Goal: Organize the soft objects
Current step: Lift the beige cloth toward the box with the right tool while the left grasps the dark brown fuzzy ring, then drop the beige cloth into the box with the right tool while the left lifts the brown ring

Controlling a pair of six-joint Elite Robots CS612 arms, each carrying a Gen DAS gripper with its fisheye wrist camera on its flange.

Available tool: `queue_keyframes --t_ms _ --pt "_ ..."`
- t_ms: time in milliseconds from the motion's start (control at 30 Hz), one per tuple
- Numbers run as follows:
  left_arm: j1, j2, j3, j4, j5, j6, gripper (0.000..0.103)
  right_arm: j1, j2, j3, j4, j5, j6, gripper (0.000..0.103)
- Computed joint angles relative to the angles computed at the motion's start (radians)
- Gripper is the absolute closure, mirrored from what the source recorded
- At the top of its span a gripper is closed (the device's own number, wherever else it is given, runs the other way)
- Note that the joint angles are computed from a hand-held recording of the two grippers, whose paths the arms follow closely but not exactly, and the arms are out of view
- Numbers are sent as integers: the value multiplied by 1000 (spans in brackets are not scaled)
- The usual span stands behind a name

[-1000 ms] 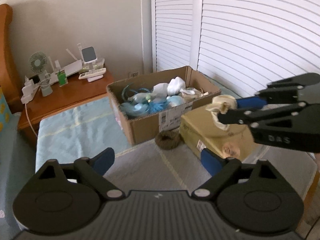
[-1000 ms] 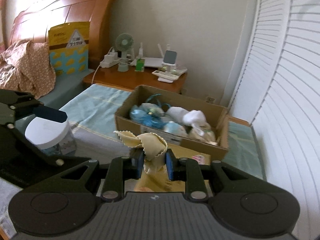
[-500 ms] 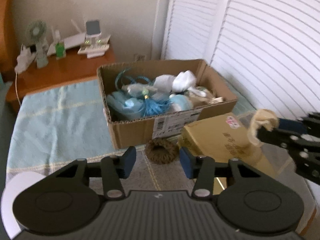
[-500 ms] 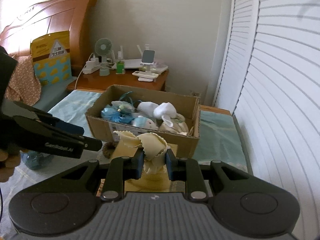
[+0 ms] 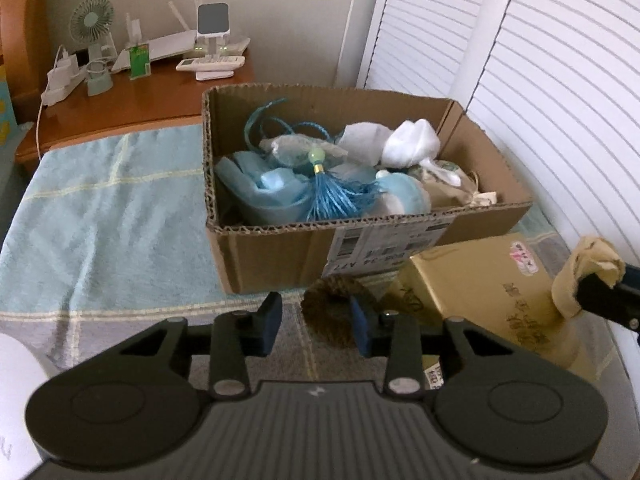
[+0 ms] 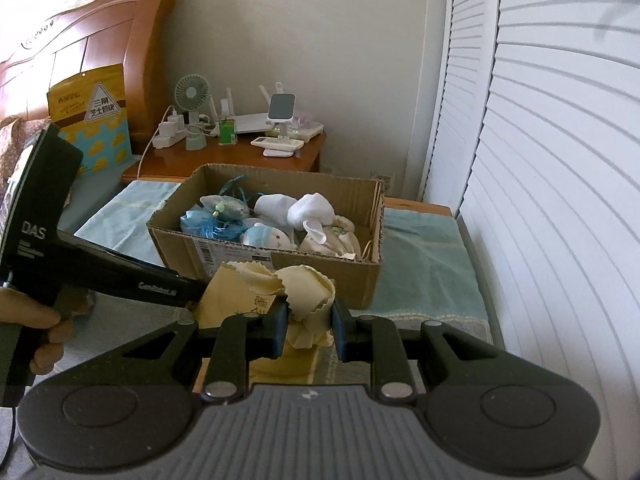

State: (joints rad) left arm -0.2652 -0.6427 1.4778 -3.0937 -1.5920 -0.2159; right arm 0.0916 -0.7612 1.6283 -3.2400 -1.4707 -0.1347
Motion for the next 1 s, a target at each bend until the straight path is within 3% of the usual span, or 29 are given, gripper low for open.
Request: queue_keyframes --t_ms 233,333,700,1000 --pt "0 7 -7 1 -13 18 90 0 -1 1 -5 -3 -1 76" --pt "5 7 -5 -4 -34 14 92 -1 -2 1 -8 -6 0 76" --pt "16 -33 47 -26 -52 47 93 3 -8 1 -13 -8 -14 76" --pt "29 -95 126 -66 -115 90 93 3 -2 -24 8 4 -42 76"
